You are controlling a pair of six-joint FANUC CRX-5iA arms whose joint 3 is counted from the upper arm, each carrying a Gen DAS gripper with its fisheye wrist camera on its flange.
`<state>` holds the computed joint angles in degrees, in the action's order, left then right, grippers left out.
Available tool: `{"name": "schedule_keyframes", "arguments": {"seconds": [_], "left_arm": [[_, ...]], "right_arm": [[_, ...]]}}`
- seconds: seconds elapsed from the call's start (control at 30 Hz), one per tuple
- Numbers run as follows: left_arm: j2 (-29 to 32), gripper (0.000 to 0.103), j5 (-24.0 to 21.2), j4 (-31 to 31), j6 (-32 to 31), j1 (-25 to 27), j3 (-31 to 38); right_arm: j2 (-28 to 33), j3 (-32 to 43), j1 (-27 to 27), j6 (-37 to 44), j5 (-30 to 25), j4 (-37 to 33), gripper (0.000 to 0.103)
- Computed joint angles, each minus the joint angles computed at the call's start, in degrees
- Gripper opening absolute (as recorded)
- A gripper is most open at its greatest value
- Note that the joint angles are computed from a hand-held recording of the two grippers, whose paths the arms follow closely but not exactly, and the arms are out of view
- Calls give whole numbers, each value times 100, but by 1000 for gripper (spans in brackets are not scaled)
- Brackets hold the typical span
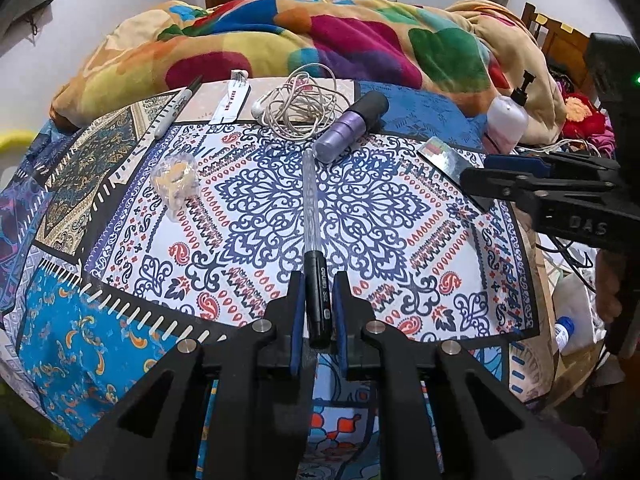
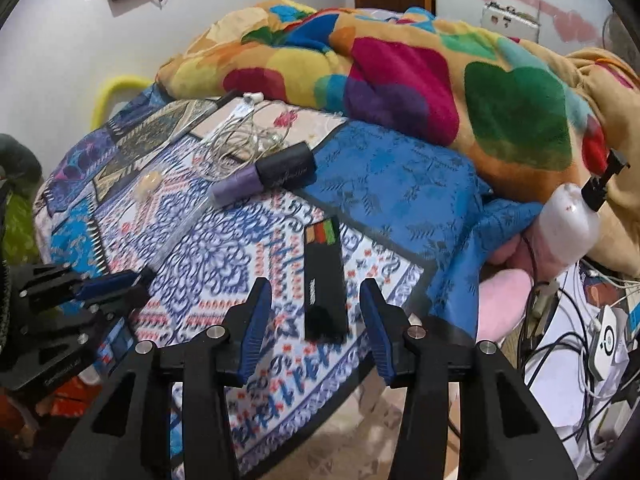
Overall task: Collect trash
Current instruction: 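Grasp the black marker with the left tool while the right tool grasps the black 'TRAINER' box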
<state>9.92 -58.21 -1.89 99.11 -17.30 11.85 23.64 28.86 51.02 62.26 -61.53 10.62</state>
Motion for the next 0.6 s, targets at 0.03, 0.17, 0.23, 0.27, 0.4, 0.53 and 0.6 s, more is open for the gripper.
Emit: {"name": "schedule_keyframes", "arguments": {"seconds": [0.03,0.17,0.23,0.27,0.4,0.53,0.6], "left_arm": [[-11,13,56,40,0,16,-37],[-22,13,220,360,-240,135,-163],[-11,13,208,429,-305,168,-164],[-15,13,206,400,-297,159,-162],[-24,12,196,305,-209,122,-148],[-53,11,145,466,-49,151,-195],[-81,11,50,414,40,115,-183]], "right_arm": [[44,-3,34,-47,-28,167,42],[154,-32,71,-136,-42,446,42],[85,-264,148,-194,157,718,40],[42,-348,164,-173,258,749,33],[29,-385,202,-335,289,813,22],[14,-247,136,-375,190,481,22],[-14,-208,140,-387,143,401,22]]}}
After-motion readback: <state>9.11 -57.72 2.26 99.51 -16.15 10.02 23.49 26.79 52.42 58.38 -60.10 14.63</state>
